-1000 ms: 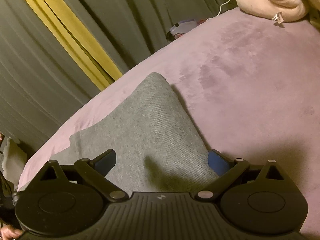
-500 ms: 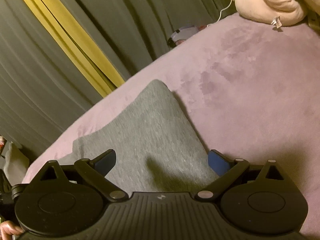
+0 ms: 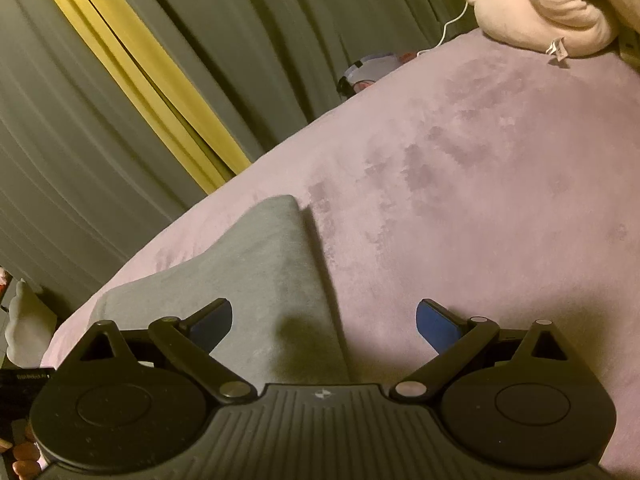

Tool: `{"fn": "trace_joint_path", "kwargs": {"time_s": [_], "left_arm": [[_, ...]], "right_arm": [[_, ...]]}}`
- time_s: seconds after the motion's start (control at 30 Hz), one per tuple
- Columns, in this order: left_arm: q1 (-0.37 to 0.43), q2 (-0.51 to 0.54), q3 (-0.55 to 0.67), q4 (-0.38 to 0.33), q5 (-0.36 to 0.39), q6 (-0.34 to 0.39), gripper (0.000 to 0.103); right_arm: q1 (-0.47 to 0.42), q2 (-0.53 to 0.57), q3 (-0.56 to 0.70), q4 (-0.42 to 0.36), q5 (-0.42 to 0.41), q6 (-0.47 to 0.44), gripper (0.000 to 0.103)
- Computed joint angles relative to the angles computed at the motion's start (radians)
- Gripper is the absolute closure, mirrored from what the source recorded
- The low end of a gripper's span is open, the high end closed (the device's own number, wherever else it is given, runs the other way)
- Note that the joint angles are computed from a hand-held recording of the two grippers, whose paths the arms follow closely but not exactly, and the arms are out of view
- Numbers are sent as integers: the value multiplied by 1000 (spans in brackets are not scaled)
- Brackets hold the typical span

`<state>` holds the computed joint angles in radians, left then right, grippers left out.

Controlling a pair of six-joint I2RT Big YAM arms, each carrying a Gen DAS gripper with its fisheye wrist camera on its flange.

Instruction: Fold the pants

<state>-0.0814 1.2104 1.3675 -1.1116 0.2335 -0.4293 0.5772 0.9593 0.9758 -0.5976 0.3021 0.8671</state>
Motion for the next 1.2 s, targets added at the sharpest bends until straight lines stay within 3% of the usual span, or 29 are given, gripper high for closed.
{"fn": "trace_joint_path", "kwargs": {"time_s": [0.1,0.13,0.23,0.33,0.37,0.47,0.63,0.73,0.83,0.9,0.97,1.03,1.07,1.13,1.17,1.2], "left_arm": [[-1,-32,-26,-7,12,43,67],[-4,-43,-36,-10,19,67,55],[-22,-62,-59,-25,20,99,51],[-35,-78,-87,-30,-4,113,59],[-36,-86,-98,-26,-19,114,71],[-34,-105,-112,-30,-44,119,88],[-12,-176,-139,-18,-21,134,91],[10,-192,-132,-42,9,82,91],[-15,-171,-103,-91,-77,20,90],[-45,-177,-90,-82,-163,9,81],[-77,-196,-85,-25,-223,16,61],[-112,-200,-70,32,-270,31,51],[-123,-193,-63,68,-261,46,46],[-147,-153,-37,100,-251,66,46],[-161,-129,-23,102,-258,75,48],[-171,-104,-10,98,-262,81,50]], "right_arm": [[0,11,10,-11,-4,-6,4],[0,13,12,-14,-3,-7,4],[-1,18,14,-18,-7,-12,4],[2,23,18,-20,-8,-24,4],[4,25,21,-22,-6,-31,4],[16,30,28,-31,10,-48,4],[21,38,36,-46,21,-56,4],[22,46,44,-58,19,-58,4],[23,53,51,-71,14,-65,4],[24,57,54,-71,15,-73,4],[32,51,47,-50,22,-96,4],[61,29,22,20,67,-152,5],[83,15,4,74,93,-201,7],[112,-1,-25,167,83,-300,25],[118,5,-26,180,55,-337,46],[119,27,-6,144,37,-354,63]]}}
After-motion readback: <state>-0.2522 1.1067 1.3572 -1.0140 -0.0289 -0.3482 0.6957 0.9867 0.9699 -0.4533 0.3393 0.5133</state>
